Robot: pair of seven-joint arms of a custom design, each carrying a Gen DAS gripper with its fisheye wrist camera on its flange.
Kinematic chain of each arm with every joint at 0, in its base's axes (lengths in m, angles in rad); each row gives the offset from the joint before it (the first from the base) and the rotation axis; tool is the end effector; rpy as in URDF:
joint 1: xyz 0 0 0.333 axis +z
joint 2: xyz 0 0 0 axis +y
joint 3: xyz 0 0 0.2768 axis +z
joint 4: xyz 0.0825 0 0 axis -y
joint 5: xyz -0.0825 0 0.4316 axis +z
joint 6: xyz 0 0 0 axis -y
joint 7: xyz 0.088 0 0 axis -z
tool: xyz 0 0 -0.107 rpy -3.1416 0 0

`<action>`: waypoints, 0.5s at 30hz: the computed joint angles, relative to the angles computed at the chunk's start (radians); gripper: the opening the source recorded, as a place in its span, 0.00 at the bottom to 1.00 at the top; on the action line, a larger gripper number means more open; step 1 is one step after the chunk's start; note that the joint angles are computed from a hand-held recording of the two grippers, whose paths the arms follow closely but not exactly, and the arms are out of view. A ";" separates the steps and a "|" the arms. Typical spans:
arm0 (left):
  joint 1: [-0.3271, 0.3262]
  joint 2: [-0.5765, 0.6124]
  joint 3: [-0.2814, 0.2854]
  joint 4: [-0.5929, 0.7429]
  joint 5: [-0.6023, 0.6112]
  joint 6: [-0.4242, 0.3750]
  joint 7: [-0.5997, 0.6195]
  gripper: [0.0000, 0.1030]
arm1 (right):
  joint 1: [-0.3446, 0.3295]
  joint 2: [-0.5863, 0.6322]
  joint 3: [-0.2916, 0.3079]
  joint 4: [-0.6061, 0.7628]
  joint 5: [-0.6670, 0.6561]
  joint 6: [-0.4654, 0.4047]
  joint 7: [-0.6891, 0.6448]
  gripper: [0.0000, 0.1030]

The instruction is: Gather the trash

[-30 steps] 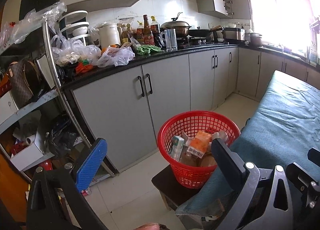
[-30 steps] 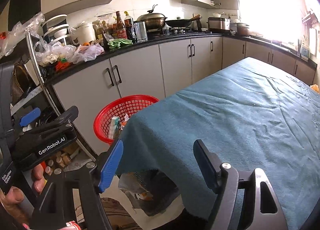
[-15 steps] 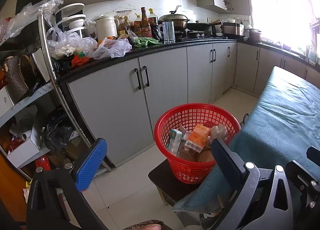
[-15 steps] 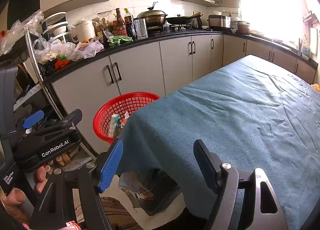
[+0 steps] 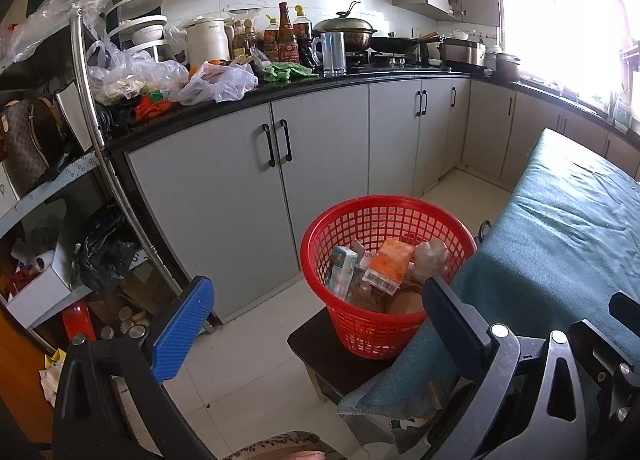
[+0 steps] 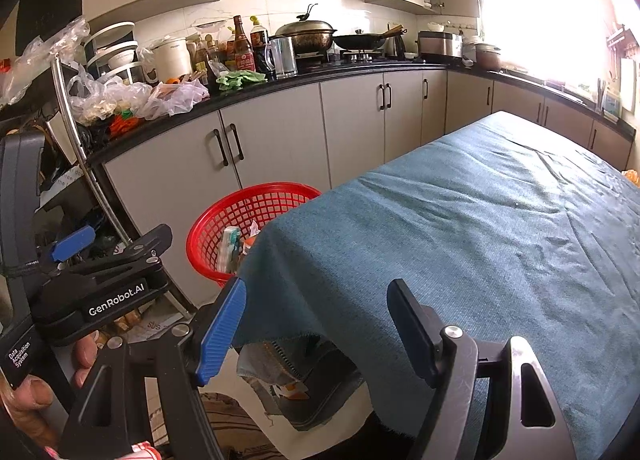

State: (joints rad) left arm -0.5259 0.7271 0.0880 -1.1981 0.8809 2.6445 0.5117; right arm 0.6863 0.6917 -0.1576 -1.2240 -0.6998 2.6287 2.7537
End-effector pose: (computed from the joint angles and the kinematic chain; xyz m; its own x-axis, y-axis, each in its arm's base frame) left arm 0.7176 -0.3814 0.3814 -0.0154 -0.9956 -0.0929 -0.5670 0.0852 -0.8193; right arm 0.6710 0.4514 0.3996 -0.0255 -0.9925 -0.1192 -0.6105 0.1099 -0.7844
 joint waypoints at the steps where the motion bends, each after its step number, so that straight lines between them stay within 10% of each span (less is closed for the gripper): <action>1: 0.002 0.003 -0.002 0.004 -0.003 -0.001 0.005 1.00 | 0.001 0.001 -0.001 0.000 -0.001 0.001 0.002 0.75; 15: 0.009 0.016 -0.012 0.015 -0.051 -0.003 0.049 1.00 | 0.005 0.002 -0.001 -0.002 -0.006 -0.001 0.009 0.76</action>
